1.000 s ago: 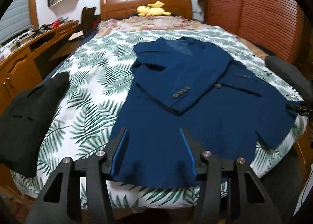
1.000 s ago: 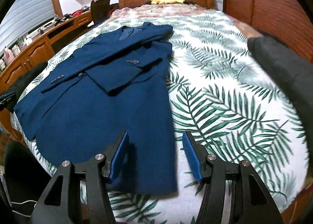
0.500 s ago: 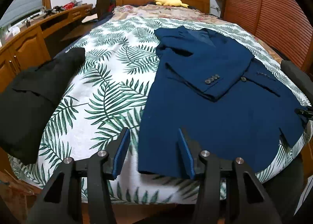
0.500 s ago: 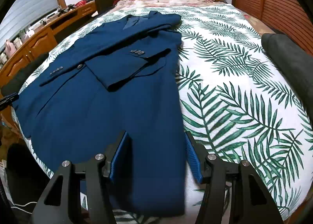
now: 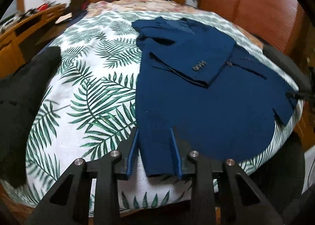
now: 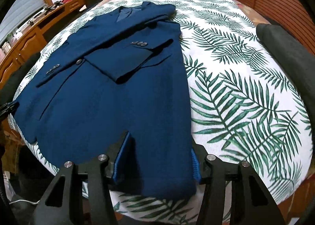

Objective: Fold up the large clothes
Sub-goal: 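Move both tools to the jacket hem and grasp it, then lift the hem with both tools and fold it toward the collar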

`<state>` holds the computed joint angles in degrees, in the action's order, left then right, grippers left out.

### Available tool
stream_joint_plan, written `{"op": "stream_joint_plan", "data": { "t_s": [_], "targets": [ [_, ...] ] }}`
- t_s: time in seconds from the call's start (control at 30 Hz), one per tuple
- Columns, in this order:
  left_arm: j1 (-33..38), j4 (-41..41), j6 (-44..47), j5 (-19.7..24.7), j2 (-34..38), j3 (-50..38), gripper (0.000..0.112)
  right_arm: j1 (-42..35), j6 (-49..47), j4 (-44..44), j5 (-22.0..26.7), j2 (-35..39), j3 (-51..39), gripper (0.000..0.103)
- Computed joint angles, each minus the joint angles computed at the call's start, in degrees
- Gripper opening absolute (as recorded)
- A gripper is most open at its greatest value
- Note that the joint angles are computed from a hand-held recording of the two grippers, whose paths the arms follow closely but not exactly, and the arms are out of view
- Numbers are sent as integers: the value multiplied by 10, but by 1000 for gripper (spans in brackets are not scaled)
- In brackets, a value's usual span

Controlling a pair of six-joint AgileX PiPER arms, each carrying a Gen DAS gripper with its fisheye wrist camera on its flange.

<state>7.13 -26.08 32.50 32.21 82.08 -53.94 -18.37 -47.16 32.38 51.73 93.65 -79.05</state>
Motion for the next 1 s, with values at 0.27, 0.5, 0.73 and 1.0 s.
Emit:
{"op": "stream_joint_plan", "data": {
  "t_s": [0.27,0.5,0.73,1.0],
  "targets": [
    [5,29,-11,54,4,-24,32,-6,-15,30,-2,-16,21,35],
    [-13,29,-56,-12,-39,41,32,-13,-43,18,-8,-52,59,32],
    [-43,100,-156,-21,-45,43,32,-48,-111,69,21,-40,55,32],
    [-95,243,-324,-4,-36,20,23,-76,-178,145,44,-1,58,32]
  ]
}}
